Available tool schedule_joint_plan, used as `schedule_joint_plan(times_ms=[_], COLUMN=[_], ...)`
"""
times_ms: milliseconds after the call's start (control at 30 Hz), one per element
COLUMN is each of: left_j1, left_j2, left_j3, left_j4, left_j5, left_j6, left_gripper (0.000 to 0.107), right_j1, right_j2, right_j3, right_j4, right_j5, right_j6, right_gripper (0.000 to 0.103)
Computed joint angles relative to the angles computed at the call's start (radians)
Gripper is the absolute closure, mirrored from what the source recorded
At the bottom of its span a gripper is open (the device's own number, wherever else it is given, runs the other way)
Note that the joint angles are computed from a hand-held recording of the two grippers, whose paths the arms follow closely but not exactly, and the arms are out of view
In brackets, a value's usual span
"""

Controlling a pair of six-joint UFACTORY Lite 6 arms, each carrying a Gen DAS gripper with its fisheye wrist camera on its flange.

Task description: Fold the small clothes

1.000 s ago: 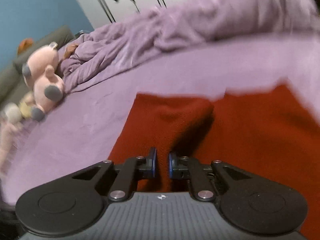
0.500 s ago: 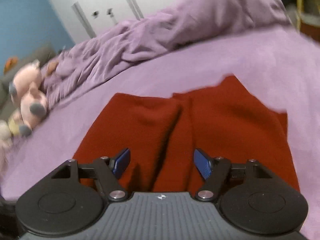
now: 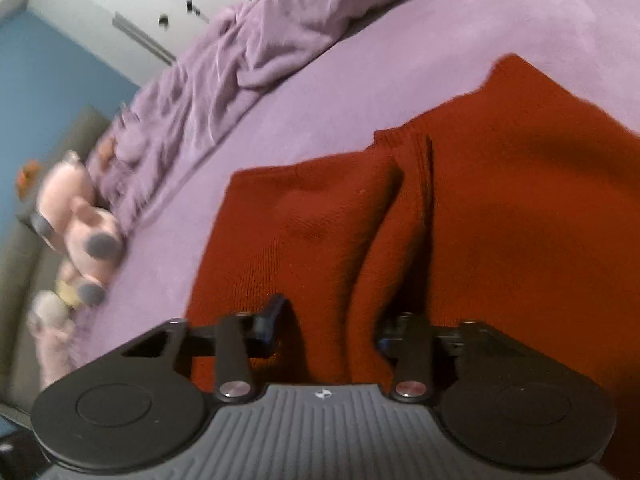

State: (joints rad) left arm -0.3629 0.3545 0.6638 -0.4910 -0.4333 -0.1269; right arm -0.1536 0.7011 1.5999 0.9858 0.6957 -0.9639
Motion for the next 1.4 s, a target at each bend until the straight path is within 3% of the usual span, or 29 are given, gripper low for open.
schedule_joint_plan(times_ms=[67,133,233,300,400,500,600,633,667,733,800,867,967,1100,1200,1267,1400], left_j1=[-0.011,-0.021,-0.035,-0.048,-0.079,-0.097,-0.129,-0.148,-0.17,-0.214,-0.261,-0.313,-0.349,-0.384,-0.37,-0.358,-0.355], left_j2=[-0.01,-0.025,-0.042,-0.048,-0.039,-0.036,-0.044,-0.042,-0.04,-0.035,-0.02,0.034,0.118,0.169,0.177,0.17,0.168], left_j3=[-0.005,-0.015,-0.023,-0.022,-0.002,0.008,-0.004,-0.006,-0.004,-0.007,0.002,0.049,0.144,0.226,0.279,0.286,0.276], left_j4=[-0.039,-0.068,-0.093,-0.109,-0.168,-0.127,-0.096,-0.134,-0.18,-0.227,-0.262,-0.373,-0.512,-0.662,-0.759,-0.774,-0.767], left_j5=[0.006,0.01,0.022,0.023,0.025,0.034,0.024,0.012,0.0,-0.039,-0.068,-0.094,-0.099,-0.132,-0.111,-0.101,-0.115], left_j6=[0.039,0.052,0.063,0.08,0.132,0.081,0.049,0.083,0.119,0.146,0.183,0.298,0.428,0.571,0.664,0.651,0.582], left_gripper=[0.036,0.036,0.035,0.034,0.034,0.034,0.034,0.034,0.034,0.034,0.034,0.034,0.034,0.034,0.034,0.034,0.032], right_j1=[0.064,0.137,0.192,0.185,0.126,0.06,-0.057,-0.108,-0.17,-0.321,-0.44,-0.555,-0.632,-0.615,-0.55,-0.558,-0.609], right_j2=[-0.113,-0.259,-0.446,-0.496,-0.438,-0.355,-0.335,-0.372,-0.409,-0.489,-0.533,-0.573,-0.521,-0.456,-0.522,-0.578,-0.639], right_j3=[-0.102,-0.24,-0.363,-0.38,-0.305,-0.301,-0.29,-0.307,-0.338,-0.438,-0.539,-0.619,-0.645,-0.623,-0.652,-0.678,-0.731], right_j4=[-0.035,-0.02,-0.05,-0.166,-0.405,-0.442,-0.169,-0.065,0.04,0.249,0.371,0.378,0.357,0.372,0.355,0.336,0.334], right_j5=[-0.146,-0.32,-0.468,-0.514,-0.524,-0.608,-0.466,-0.389,-0.321,-0.152,-0.031,0.065,0.146,0.164,0.027,-0.006,0.108], right_j6=[-0.087,-0.258,-0.388,-0.329,-0.106,-0.128,-0.311,-0.344,-0.412,-0.534,-0.619,-0.592,-0.503,-0.449,-0.386,-0.343,-0.338], right_gripper=[0.087,0.088,0.089,0.089,0.089,0.088,0.082,0.074,0.055,0.038,0.037,0.033,0.032,0.033,0.05,0.052,0.054])
